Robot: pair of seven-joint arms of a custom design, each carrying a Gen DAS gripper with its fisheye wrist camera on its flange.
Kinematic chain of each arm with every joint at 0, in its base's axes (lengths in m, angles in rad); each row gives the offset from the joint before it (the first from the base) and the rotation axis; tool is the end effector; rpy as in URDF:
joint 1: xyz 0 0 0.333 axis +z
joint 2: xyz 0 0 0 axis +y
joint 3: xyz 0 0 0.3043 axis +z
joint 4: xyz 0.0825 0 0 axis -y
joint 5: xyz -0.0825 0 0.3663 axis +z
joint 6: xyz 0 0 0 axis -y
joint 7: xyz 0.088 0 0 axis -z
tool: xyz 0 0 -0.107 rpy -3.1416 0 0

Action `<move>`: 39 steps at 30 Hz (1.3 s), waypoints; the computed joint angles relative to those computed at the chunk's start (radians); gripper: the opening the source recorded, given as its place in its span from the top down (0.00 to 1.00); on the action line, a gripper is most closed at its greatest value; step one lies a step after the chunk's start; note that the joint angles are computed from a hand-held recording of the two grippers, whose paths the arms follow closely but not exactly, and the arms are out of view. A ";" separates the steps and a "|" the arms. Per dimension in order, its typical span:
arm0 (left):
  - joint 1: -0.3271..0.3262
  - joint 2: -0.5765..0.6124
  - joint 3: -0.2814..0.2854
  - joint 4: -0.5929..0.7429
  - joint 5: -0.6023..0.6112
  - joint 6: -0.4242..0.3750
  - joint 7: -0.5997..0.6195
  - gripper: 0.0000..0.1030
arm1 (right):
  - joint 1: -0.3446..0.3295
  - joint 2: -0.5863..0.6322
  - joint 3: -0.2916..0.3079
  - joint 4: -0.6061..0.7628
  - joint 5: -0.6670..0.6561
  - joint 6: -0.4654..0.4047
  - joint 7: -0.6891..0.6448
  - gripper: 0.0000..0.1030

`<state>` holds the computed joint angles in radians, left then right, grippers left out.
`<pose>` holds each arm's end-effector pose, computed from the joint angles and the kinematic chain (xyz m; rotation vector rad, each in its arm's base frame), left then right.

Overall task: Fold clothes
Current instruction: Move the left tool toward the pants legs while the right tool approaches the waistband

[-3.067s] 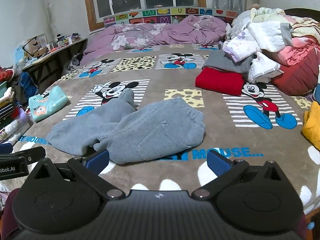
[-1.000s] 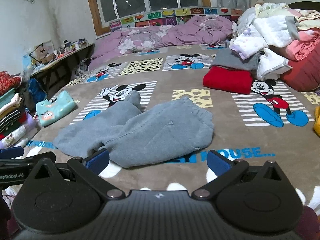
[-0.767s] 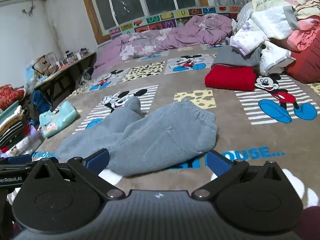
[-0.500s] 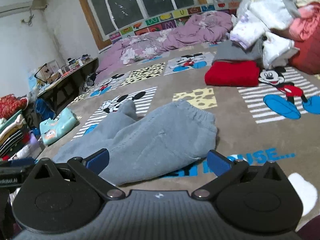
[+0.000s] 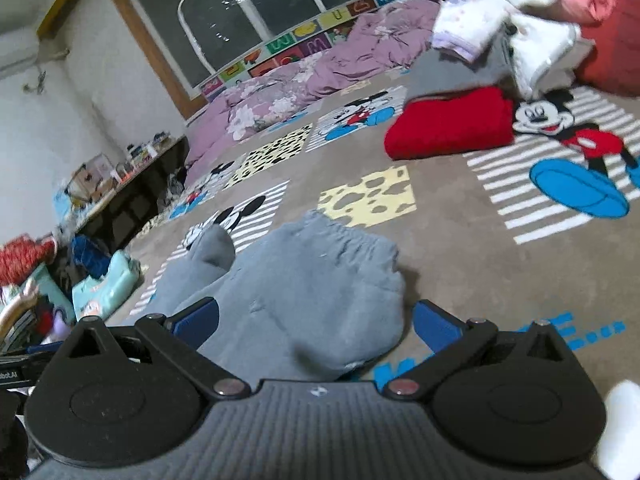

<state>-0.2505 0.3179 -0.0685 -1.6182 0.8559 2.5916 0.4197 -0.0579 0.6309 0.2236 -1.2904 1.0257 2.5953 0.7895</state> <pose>0.6408 -0.2205 0.5059 -1.8687 1.4555 -0.7327 0.7476 0.0604 0.4500 -1.5491 1.3706 -0.1274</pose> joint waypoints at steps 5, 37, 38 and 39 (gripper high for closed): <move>0.031 0.079 0.003 0.092 -0.060 0.027 0.105 0.03 | -0.012 0.090 0.017 0.116 -0.004 -0.031 -0.001 0.07; 0.007 0.362 0.028 0.490 -0.415 -0.047 0.873 0.78 | -0.090 0.152 0.097 0.129 0.215 -0.102 -0.197 0.20; 0.000 0.337 0.032 0.455 -0.396 -0.034 0.857 0.78 | -0.092 0.144 0.098 0.119 0.225 -0.101 -0.210 0.20; -0.004 0.312 0.032 0.418 -0.380 -0.020 0.846 0.79 | -0.094 0.136 0.099 0.109 0.236 -0.100 -0.222 0.20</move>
